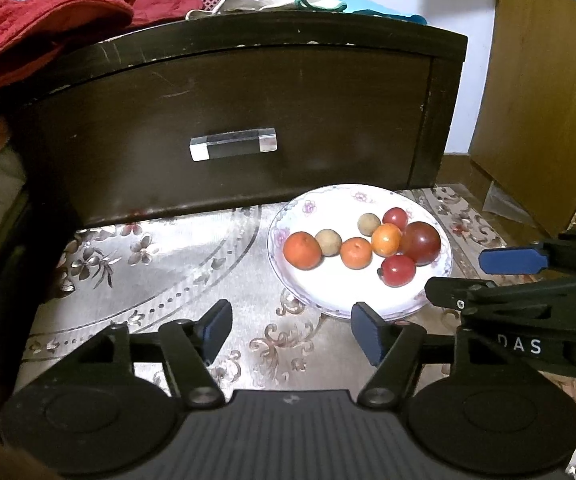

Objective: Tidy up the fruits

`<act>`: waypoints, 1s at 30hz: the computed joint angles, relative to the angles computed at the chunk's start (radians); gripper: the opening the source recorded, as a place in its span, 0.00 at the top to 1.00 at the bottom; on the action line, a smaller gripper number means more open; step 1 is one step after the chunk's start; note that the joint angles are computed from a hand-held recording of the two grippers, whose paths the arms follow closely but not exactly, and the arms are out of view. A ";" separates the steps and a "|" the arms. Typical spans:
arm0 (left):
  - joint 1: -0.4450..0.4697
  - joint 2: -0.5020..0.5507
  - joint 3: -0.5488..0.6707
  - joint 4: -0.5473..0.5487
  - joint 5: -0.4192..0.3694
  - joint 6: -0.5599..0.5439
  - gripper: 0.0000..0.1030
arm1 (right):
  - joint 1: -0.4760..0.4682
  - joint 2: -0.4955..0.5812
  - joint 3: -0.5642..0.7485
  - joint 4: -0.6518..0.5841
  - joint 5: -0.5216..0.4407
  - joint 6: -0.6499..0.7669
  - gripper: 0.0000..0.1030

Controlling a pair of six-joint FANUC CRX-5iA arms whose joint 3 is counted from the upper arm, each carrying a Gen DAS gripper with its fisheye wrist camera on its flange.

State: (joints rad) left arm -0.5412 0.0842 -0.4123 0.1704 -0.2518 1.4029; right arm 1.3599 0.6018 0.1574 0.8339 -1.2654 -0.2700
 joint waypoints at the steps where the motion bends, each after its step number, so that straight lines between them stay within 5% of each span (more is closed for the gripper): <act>1: -0.001 -0.002 0.000 -0.012 -0.001 0.014 0.29 | 0.003 -0.001 0.000 -0.002 -0.003 -0.004 0.53; 16: -0.018 -0.036 0.010 -0.182 -0.051 0.214 0.22 | 0.035 -0.003 0.003 -0.014 -0.028 -0.020 0.52; 30: -0.077 -0.095 0.038 -0.469 -0.132 0.529 0.00 | 0.085 0.001 0.018 -0.044 -0.079 -0.051 0.49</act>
State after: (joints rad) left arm -0.6177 -0.0108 -0.3747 -0.2987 -0.3840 1.9321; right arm 1.4450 0.6032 0.1750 0.7901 -1.3442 -0.3214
